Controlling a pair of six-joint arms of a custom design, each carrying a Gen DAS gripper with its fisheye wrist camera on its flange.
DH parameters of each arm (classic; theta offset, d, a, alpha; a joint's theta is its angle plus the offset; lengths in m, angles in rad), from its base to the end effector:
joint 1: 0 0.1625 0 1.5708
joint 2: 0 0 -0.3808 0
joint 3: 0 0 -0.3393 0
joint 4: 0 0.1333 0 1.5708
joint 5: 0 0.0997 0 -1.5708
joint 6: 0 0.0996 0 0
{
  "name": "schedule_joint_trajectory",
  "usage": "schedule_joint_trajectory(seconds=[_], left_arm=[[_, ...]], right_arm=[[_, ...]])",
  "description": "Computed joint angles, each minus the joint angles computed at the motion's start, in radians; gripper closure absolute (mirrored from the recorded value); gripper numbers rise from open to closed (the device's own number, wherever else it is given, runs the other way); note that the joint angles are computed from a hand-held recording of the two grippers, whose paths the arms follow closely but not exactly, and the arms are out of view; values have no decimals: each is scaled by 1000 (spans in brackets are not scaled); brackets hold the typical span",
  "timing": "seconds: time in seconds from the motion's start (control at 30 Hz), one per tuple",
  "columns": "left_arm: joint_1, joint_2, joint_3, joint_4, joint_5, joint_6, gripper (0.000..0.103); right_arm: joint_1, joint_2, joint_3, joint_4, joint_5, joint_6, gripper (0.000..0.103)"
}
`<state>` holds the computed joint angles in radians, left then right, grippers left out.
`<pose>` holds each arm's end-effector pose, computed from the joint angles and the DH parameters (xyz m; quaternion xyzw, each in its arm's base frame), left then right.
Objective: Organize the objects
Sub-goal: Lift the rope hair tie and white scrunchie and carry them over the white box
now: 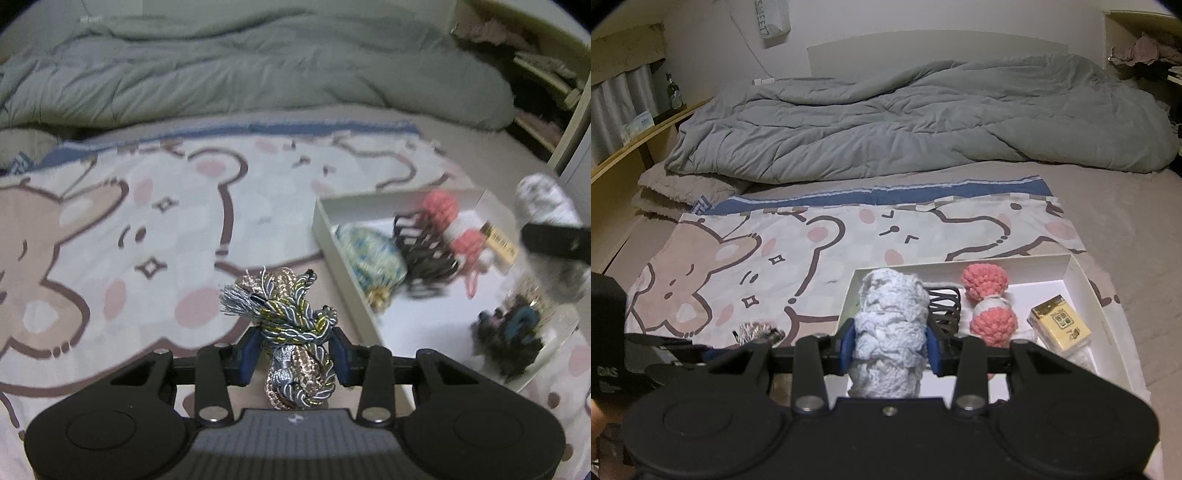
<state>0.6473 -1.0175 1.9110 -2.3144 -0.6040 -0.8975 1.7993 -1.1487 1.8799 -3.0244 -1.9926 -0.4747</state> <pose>-0.2713 -0.4750 0.1513 0.0463 0.8824 -0.3254 0.3366 0.2132 -0.5084 0.2811 0.2456 -0.8843 0.3189 0.2368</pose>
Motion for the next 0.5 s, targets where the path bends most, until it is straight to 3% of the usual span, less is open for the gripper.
schedule_joint_trajectory(seconds=[0.5], left_arm=[[-63,-15,14,-196,39,89,62]], right_arm=[[19,-19,20,-9,19,5,63]])
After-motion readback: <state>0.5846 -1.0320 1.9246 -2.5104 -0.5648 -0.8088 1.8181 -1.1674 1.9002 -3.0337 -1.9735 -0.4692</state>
